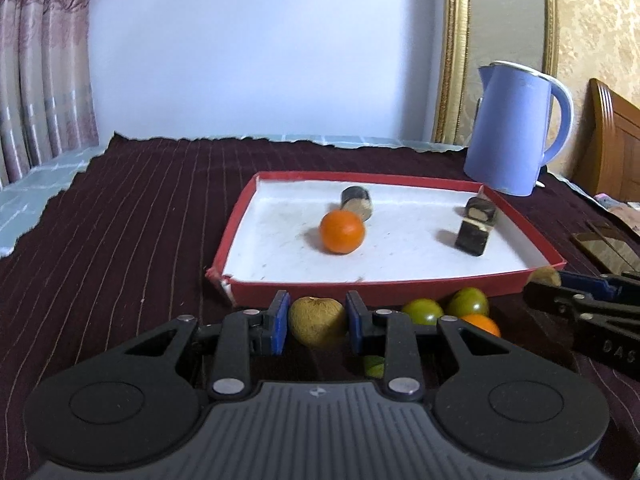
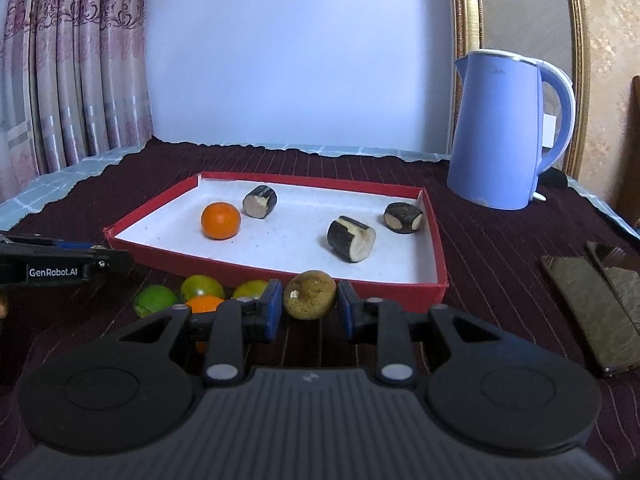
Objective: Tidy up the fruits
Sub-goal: 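Carry the fruit in the left tool over the tray while the right tool carries its fruit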
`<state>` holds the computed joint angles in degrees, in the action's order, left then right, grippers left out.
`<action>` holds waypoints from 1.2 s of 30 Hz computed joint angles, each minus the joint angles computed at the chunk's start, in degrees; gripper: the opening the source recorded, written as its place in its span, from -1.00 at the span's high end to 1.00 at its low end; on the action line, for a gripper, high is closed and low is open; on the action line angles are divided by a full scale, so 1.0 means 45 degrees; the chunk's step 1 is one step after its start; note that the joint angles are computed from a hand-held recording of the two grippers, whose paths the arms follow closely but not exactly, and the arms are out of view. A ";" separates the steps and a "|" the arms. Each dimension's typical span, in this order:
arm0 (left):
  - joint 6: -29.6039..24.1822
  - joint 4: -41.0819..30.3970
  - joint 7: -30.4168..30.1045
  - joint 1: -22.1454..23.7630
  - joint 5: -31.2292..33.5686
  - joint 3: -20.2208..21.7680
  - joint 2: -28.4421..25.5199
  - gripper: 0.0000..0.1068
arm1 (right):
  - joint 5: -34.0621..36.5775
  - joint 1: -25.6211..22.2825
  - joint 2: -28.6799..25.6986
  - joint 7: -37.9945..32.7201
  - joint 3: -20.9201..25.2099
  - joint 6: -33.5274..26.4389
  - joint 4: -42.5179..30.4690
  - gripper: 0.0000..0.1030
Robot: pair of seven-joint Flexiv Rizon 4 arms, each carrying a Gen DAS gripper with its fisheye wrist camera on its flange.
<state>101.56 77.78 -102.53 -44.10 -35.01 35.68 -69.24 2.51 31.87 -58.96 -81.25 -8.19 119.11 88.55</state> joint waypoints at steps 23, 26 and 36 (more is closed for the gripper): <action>-0.2966 -0.2253 -0.3361 -0.0648 0.2277 0.2826 -0.1132 0.45 | 0.0571 0.0181 -0.0081 0.0263 -0.0225 0.0040 -0.0350 0.46; -0.3104 -0.2451 -0.3625 -0.0534 0.2769 0.2764 -0.1095 0.45 | 0.0547 0.0194 -0.0095 0.0283 -0.0248 -0.0029 -0.0442 0.46; -0.3670 -0.2947 -0.4731 -0.0274 0.4277 0.2742 -0.0955 0.45 | 0.0569 0.0246 -0.0107 0.0323 -0.0387 -0.0116 -0.0515 0.46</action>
<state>85.04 64.52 -123.82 -45.33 -15.76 48.01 -73.54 5.07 32.98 -59.44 -79.80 -9.93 118.58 86.23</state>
